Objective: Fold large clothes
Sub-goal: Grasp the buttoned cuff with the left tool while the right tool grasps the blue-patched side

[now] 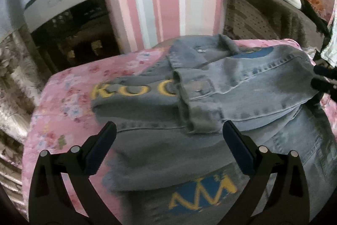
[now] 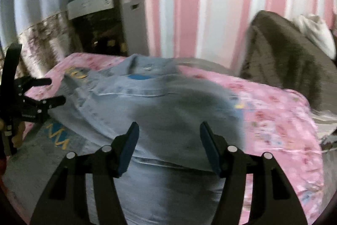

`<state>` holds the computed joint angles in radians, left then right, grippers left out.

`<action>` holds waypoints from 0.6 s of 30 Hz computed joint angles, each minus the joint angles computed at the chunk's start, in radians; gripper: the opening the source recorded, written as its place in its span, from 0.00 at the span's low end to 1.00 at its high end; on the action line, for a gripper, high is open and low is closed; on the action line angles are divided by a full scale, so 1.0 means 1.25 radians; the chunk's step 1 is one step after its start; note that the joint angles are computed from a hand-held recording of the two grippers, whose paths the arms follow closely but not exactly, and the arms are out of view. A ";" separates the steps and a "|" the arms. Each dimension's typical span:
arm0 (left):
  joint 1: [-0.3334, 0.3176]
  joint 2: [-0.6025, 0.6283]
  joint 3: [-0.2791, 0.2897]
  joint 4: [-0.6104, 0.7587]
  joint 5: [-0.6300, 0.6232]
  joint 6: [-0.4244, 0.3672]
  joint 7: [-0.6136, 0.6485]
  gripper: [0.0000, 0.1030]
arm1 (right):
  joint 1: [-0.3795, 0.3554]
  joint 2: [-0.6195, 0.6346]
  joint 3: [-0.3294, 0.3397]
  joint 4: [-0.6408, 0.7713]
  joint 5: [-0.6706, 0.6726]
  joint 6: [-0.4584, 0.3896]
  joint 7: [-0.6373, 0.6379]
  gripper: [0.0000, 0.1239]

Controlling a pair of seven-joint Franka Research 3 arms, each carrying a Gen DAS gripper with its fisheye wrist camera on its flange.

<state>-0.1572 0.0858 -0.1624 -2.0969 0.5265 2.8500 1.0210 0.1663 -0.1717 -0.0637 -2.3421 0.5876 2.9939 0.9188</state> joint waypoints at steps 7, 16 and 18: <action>0.018 0.110 -0.053 0.101 -0.206 -0.037 0.172 0.69 | -0.034 0.029 -0.028 0.020 0.041 0.023 0.022 0.55; 0.054 0.012 -0.077 0.009 -0.402 0.080 0.340 0.11 | -0.052 0.056 0.003 0.030 -0.004 0.048 0.077 0.61; 0.065 -0.049 -0.069 -0.036 -0.493 0.082 0.418 0.11 | -0.045 0.058 0.004 0.039 -0.001 0.047 0.076 0.61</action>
<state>-0.0754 0.0242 -0.2492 -2.1421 -0.0897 2.9531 1.5436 0.1105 -0.0991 -0.0581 -2.2933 0.5863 3.0523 1.0136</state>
